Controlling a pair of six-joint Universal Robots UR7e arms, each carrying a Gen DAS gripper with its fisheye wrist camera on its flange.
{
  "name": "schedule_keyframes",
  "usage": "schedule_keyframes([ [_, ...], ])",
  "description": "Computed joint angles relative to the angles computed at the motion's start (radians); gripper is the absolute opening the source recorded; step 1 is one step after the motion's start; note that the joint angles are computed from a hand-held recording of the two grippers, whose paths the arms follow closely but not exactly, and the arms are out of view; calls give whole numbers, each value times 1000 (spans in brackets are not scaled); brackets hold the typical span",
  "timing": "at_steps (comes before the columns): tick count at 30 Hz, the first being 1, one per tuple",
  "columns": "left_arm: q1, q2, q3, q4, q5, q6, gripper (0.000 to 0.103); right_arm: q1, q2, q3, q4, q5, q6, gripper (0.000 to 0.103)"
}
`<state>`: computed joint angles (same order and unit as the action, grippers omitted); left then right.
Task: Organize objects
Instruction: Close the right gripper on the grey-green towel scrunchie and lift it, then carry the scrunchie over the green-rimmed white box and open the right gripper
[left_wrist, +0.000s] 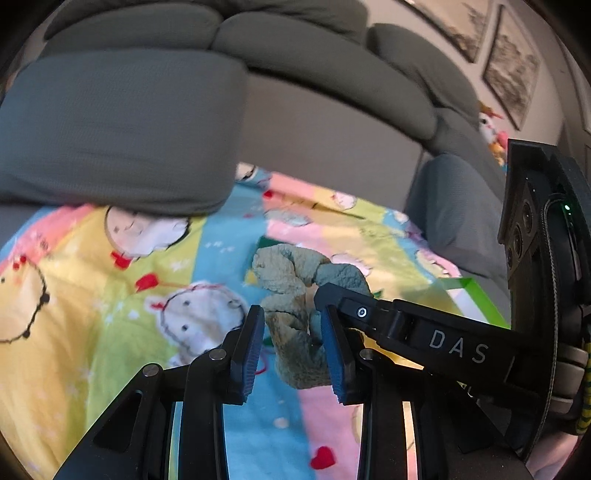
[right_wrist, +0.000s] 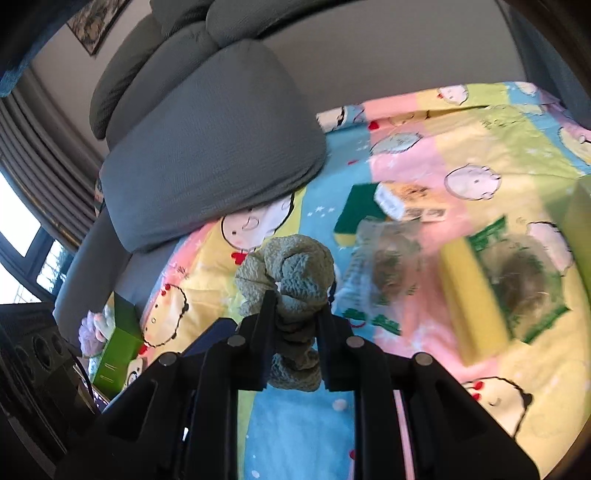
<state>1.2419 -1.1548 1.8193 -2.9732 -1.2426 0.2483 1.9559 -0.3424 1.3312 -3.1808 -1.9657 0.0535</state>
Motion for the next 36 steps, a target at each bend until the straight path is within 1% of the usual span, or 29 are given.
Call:
schedule_keyframes([
  [5, -23, 4, 15, -33, -57, 25, 33, 15, -44, 72, -107, -59, -18, 20],
  [8, -46, 8, 33, -65, -69, 38, 33, 18, -72, 118, -165, -77, -25, 20],
  [15, -100, 42, 38, -74, -93, 47, 33, 9, -150, 225, -265, -116, -29, 20],
  [19, -140, 70, 31, -61, -91, 56, 33, -14, -200, 286, -322, -117, -23, 20],
  [24, -188, 126, 11, -56, -74, 80, 33, -58, -268, 372, -381, -96, 21, 20],
  [31, -228, 195, -16, -25, -100, 95, 33, -100, -345, 476, -451, -118, 61, 21],
  [36, -241, 237, -43, 16, -131, 95, 33, -127, -380, 519, -477, -140, 85, 21],
])
